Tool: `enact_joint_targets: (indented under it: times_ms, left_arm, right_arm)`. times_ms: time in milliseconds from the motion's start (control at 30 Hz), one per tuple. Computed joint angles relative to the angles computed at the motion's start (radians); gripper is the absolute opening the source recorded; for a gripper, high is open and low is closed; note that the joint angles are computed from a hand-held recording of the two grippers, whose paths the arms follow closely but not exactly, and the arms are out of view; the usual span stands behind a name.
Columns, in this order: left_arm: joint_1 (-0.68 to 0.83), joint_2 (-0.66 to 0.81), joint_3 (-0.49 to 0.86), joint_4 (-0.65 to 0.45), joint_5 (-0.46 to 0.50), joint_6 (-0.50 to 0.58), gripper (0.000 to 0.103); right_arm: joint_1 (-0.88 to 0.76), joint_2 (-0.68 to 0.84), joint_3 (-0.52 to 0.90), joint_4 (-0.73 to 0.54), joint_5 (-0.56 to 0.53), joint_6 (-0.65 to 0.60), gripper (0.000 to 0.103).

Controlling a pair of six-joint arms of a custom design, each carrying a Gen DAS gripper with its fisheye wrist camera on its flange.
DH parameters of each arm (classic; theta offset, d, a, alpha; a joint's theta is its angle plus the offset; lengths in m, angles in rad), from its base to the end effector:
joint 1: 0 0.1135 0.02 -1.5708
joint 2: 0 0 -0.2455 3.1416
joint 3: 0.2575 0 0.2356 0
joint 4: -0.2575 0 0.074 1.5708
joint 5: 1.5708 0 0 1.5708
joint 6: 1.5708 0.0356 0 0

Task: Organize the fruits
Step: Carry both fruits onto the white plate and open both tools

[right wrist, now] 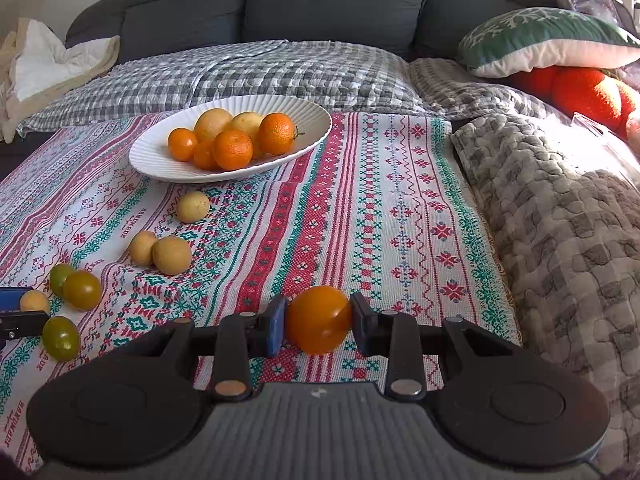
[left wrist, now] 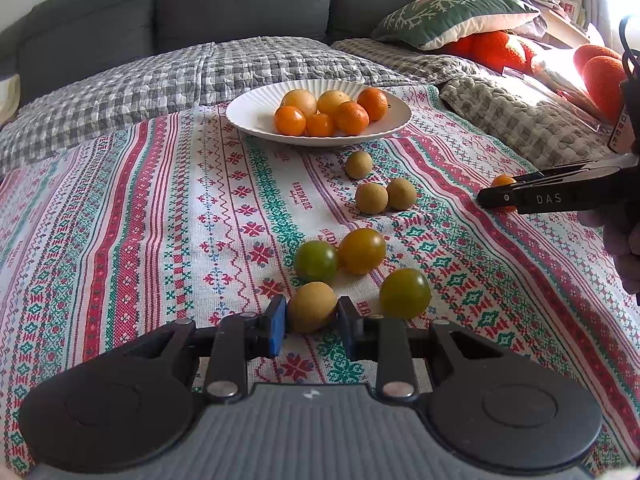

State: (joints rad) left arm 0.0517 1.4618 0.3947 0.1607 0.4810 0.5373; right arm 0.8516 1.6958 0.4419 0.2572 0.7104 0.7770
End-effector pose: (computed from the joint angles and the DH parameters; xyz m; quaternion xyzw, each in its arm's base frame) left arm 0.2215 -0.0050 0.1039 0.2961 0.8725 -0.1235 0.3685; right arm 0.1713 0.1603 0.0745 0.0649 0.9023 -0.0359 0.4248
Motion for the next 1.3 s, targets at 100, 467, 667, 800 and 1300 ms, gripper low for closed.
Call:
enact_joint_targets:
  times_ms: [100,467,667,800,1300]
  left_arm:
    - [0.003,-0.004,0.006,-0.014,-0.002,-0.004,0.024]
    - [-0.014,-0.045,0.046,-0.084,0.016,-0.042,0.024]
    - [-0.041,-0.052,0.083,-0.103,0.025,-0.084,0.024]
    - [-0.071,-0.049,0.108,-0.103,0.015,-0.121,0.024]
    - [-0.182,0.084,0.291,-0.075,-0.069,-0.304,0.024]
  right_arm:
    - [0.011,-0.005,0.008,-0.005,-0.013,-0.008,0.030]
    - [0.055,-0.025,0.061,-0.038,-0.045,-0.041,0.030]
    - [0.060,-0.032,0.093,-0.041,-0.053,-0.071,0.030]
    - [0.049,-0.041,0.114,-0.039,-0.057,-0.095,0.030]
    - [-0.059,-0.055,0.182,-0.007,-0.075,-0.165,0.030]
